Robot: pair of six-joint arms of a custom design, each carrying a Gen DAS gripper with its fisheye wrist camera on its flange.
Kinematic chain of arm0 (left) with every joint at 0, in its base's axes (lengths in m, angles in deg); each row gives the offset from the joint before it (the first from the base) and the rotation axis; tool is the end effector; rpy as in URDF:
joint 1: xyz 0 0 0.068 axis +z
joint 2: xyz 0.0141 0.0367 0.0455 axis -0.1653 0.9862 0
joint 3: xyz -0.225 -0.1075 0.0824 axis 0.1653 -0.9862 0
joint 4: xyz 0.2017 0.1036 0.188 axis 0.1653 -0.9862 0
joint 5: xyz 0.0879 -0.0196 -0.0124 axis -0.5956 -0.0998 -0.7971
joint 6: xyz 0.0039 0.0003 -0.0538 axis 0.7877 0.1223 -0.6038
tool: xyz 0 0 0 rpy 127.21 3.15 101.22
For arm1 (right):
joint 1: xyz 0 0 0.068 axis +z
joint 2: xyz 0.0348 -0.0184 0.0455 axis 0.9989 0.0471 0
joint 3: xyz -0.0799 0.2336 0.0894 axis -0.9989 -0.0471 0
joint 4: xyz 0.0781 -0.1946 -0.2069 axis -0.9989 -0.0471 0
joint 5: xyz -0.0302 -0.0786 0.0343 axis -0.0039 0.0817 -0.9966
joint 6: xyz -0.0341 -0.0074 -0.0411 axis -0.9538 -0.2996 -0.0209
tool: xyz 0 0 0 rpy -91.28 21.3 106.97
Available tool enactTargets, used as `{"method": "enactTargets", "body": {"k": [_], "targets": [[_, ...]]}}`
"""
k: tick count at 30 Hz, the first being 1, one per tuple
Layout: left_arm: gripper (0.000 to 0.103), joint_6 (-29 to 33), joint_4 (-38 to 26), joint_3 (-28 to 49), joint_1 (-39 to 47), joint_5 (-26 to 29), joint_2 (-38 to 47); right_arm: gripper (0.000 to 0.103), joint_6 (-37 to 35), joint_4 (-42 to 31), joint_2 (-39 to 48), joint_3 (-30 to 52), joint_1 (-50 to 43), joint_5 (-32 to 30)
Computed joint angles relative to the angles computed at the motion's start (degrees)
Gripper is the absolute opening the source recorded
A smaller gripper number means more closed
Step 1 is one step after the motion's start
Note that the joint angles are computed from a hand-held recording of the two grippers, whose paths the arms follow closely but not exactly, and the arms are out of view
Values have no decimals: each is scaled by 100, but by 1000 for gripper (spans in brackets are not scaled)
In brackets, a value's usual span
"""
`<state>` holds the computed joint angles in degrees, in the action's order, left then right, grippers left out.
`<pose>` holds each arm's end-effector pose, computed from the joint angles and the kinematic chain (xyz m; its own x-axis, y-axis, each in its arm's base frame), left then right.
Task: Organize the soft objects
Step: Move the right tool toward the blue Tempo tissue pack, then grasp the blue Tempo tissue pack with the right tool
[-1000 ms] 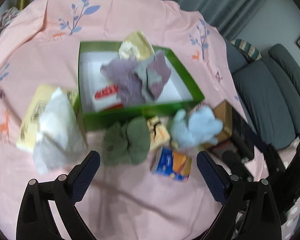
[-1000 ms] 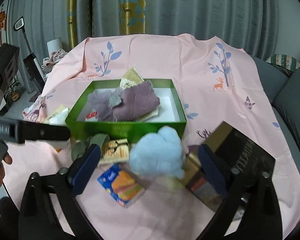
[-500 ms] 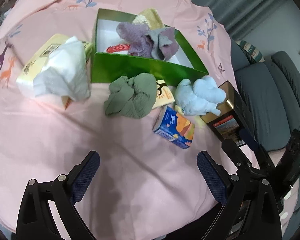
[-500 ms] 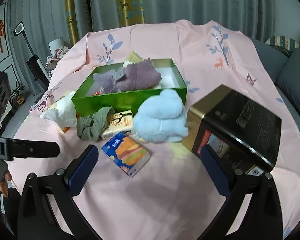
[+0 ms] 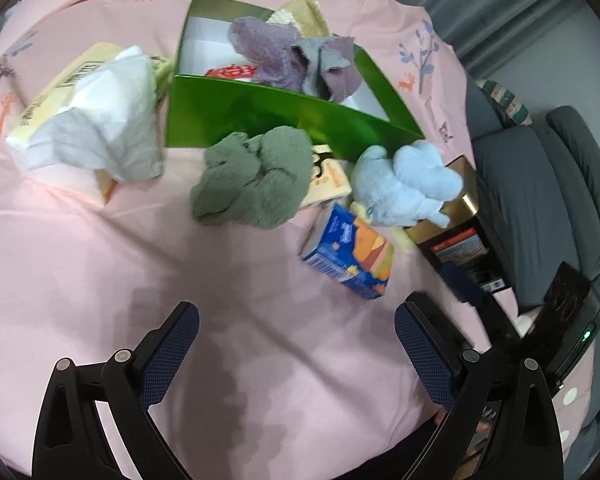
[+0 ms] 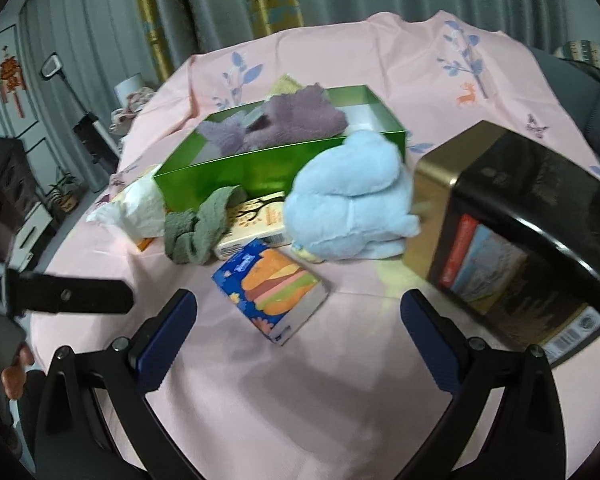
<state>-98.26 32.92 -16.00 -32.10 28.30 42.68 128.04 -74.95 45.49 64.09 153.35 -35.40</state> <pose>0.1969 -0.1005 0.1561 -0.9149 0.1866 -0.3579 0.3598 0.7789 -0.5137 0.1102 0.1922 0.1236 -0.6737 0.1823 -0.7162 0.0654 0.9800 0.1880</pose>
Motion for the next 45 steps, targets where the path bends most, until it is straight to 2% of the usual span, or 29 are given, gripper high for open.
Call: {"method": "enactTargets", "body": {"k": [5, 13, 19, 22, 24, 26, 33, 39, 45], "targets": [[98, -17, 403, 106, -73, 536, 516, 102, -578, 1137, -38, -483, -338, -927], [98, 11, 1092, 520, -441, 464, 1485, 98, -601, 1526, 290, -561, -546, -1236], [97, -185, 1531, 804, -550, 738, 2179, 87, -773, 1643, 513, -483, -621, -1269], [89, -216, 1643, 872, -606, 728, 2302, 79, -801, 1608, 561, -448, -652, -1212], [76, -202, 1656, 922, -665, 717, 2359, 70, -827, 1620, 622, -419, -727, -1240], [67, -142, 1566, 1040, -738, 620, 2476, 67, -880, 1665, 623, -421, -787, -1267], [62, -97, 1447, 1126, -908, 307, 2506, 54, -938, 1705, 608, -448, -874, -1263], [60, 8, 1304, 988, -983, 167, 2254, 52, -899, 1708, 476, -510, -776, -1211], [60, 20, 1019, 650, -892, 88, 1461, 52, -975, 1640, 268, -453, -411, -891]]}}
